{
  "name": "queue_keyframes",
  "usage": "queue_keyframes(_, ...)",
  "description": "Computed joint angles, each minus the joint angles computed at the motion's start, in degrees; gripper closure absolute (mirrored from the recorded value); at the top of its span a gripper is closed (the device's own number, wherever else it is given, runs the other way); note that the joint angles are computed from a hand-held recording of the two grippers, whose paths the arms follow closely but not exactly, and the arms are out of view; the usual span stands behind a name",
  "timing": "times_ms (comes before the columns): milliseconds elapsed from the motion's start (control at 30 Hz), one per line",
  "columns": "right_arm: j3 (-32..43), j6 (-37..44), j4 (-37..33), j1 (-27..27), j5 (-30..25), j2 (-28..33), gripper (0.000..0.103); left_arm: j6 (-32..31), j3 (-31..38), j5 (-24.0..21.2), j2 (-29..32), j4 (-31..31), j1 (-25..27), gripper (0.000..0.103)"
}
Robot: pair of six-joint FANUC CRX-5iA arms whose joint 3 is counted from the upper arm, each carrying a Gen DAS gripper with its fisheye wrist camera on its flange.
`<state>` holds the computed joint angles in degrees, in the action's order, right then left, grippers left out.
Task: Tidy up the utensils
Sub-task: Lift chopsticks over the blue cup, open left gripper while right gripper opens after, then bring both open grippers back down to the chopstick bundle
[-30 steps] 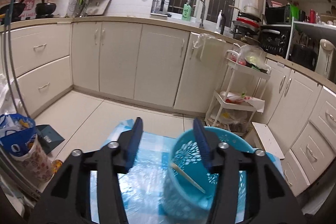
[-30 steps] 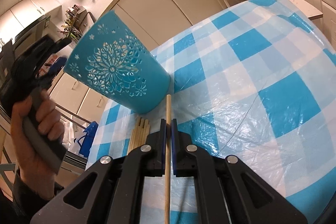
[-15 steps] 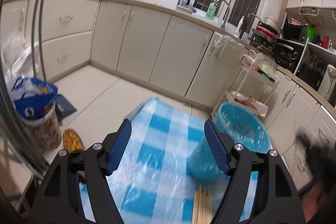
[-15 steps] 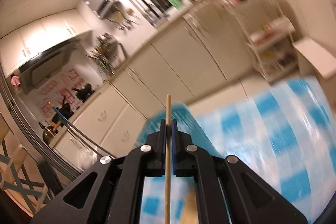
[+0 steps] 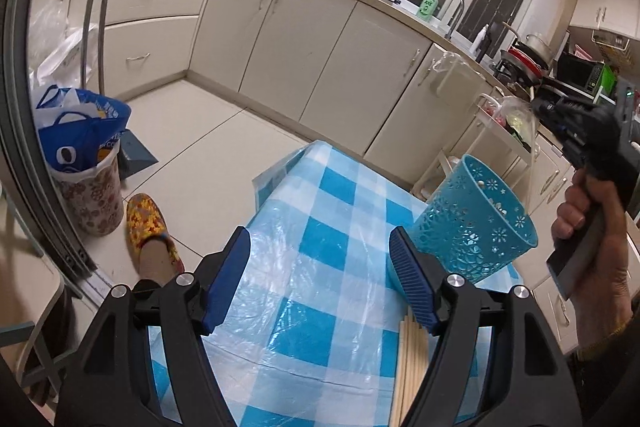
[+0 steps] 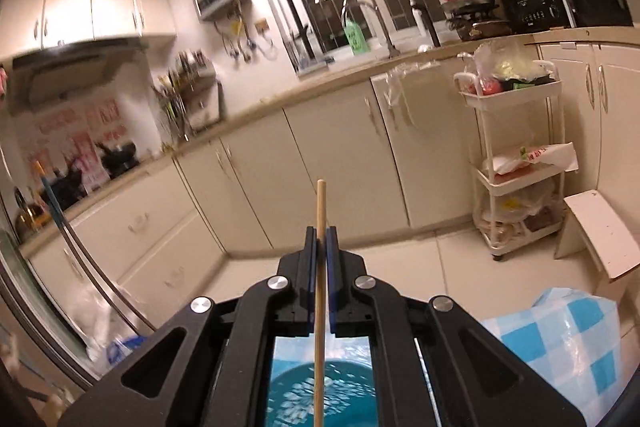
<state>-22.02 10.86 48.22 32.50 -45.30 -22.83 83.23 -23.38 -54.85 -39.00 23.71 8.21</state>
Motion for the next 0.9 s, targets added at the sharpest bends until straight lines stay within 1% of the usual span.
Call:
queue_keyframes(133,0.9,4.6,-3.4,1.5,-3.3,0.6,0.097,-0.2,-0.5,-0.6,-0.1,0.7,0.8,0.035)
queue_keyframes(200,1.4,7.5,-6.3,2.1,-4.5,0.5,0.097,-0.1,-0.7,-1.2,-0.2,0.8,0.8,0.035)
queue_keyframes(233,1.6,8.1,-6.9,2.5,-5.1,0.5,0.094,-0.3,-0.6,-1.5,-0.2,0.8,0.8,0.035)
queue_keyframes(267,1.5,9.2,-8.2,3.0,-5.8,-0.1,0.088,-0.6,-0.6,-1.8,-0.2,0.9,0.7,0.035)
queue_keyframes(300,1.6,9.4,-8.7,3.3,-6.3,-0.4,0.084,-0.8,-0.4,-2.2,-0.2,0.8,0.4,0.035)
queue_keyframes(333,0.8,9.1,-8.9,4.0,-6.9,-1.8,0.080,-1.0,-0.3,-2.5,-0.3,0.7,0.1,0.035)
queue_keyframes(433,-2.2,3.9,-6.2,7.7,-9.7,-6.8,0.076,-1.3,0.1,-3.7,-0.6,0.1,-0.6,0.034)
queue_keyframes(500,-5.7,-2.4,-3.0,13.2,-14.7,-12.3,0.076,-1.8,0.5,-4.9,-0.5,-0.2,-0.8,0.033)
queue_keyframes(567,-8.5,-8.2,-1.7,20.2,-21.2,-16.8,0.076,-2.2,0.8,-6.2,-0.4,-0.8,-1.4,0.032)
queue_keyframes(633,-10.8,-12.7,-3.4,28.3,-28.1,-20.3,0.076,-2.6,0.9,-7.1,-0.4,-1.5,-2.3,0.032)
queue_keyframes(667,-12.1,-15.2,-5.3,33.1,-31.8,-21.9,0.076,-2.5,1.1,-7.6,-0.2,-2.2,-3.0,0.032)
queue_keyframes(700,-13.3,-17.0,-8.1,36.6,-34.0,-23.0,0.076,-2.1,1.4,-8.1,0.2,-3.2,-4.1,0.032)
queue_keyframes(767,-15.1,-19.2,-12.8,39.6,-34.8,-24.0,0.077,-1.5,1.8,-8.9,0.8,-4.9,-6.1,0.032)
queue_keyframes(833,-16.0,-19.3,-16.3,39.9,-33.2,-23.2,0.079,-0.6,2.5,-9.5,1.3,-6.7,-8.1,0.032)
queue_keyframes(900,-16.3,-18.4,-17.2,39.7,-32.5,-21.6,0.079,-0.4,2.7,-10.1,1.4,-7.4,-9.1,0.032)
